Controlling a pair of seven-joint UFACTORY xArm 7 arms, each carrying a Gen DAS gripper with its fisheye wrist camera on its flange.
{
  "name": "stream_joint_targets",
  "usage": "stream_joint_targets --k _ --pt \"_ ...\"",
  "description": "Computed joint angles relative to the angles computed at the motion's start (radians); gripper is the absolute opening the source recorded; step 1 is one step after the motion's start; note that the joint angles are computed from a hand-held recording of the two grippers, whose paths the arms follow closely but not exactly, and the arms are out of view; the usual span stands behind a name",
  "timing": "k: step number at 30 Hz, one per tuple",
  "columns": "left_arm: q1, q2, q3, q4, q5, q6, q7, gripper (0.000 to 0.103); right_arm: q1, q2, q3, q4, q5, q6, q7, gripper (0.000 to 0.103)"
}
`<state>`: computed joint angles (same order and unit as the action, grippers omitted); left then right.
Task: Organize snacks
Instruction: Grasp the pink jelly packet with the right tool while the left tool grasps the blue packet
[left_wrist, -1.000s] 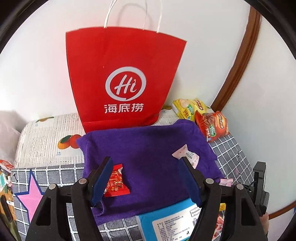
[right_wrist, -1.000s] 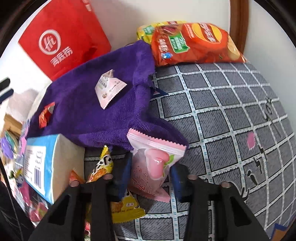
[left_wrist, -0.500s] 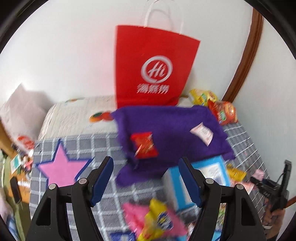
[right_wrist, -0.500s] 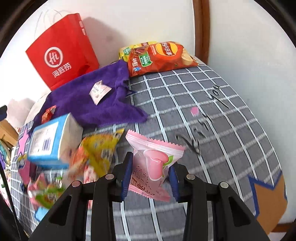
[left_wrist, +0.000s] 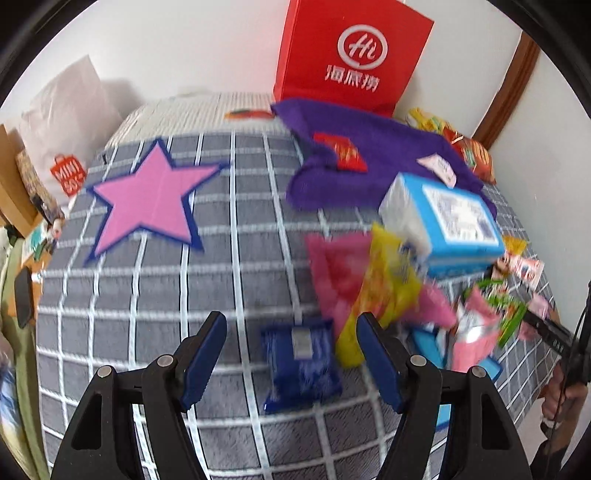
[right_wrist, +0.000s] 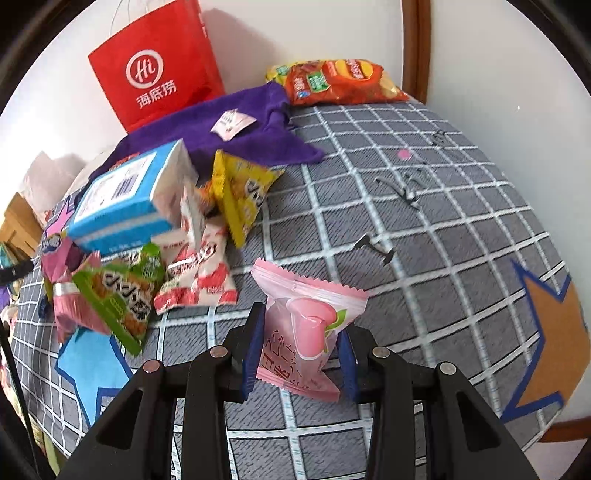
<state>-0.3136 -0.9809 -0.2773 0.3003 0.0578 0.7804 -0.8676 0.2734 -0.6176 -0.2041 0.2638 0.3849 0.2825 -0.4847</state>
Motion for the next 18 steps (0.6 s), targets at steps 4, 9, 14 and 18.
stream_joint_targets --k 4,9,14,18 --pt "-0.024 -0.004 -0.005 -0.037 -0.016 -0.020 -0.014 0.070 0.026 0.010 -0.004 -0.038 0.012 -0.096 0.004 0.038" --pt "-0.028 0.041 -0.026 -0.048 0.003 -0.064 -0.030 0.069 0.063 0.011 -0.031 -0.070 -0.003 -0.180 0.027 0.038" --pt "-0.002 0.108 -0.075 -0.023 0.063 -0.063 -0.067 0.068 0.047 0.021 -0.004 -0.085 -0.066 -0.226 0.076 0.038" --pt "0.010 0.131 -0.114 0.001 0.123 -0.038 -0.119 0.048 0.075 0.024 -0.042 -0.092 -0.098 -0.251 0.091 0.038"
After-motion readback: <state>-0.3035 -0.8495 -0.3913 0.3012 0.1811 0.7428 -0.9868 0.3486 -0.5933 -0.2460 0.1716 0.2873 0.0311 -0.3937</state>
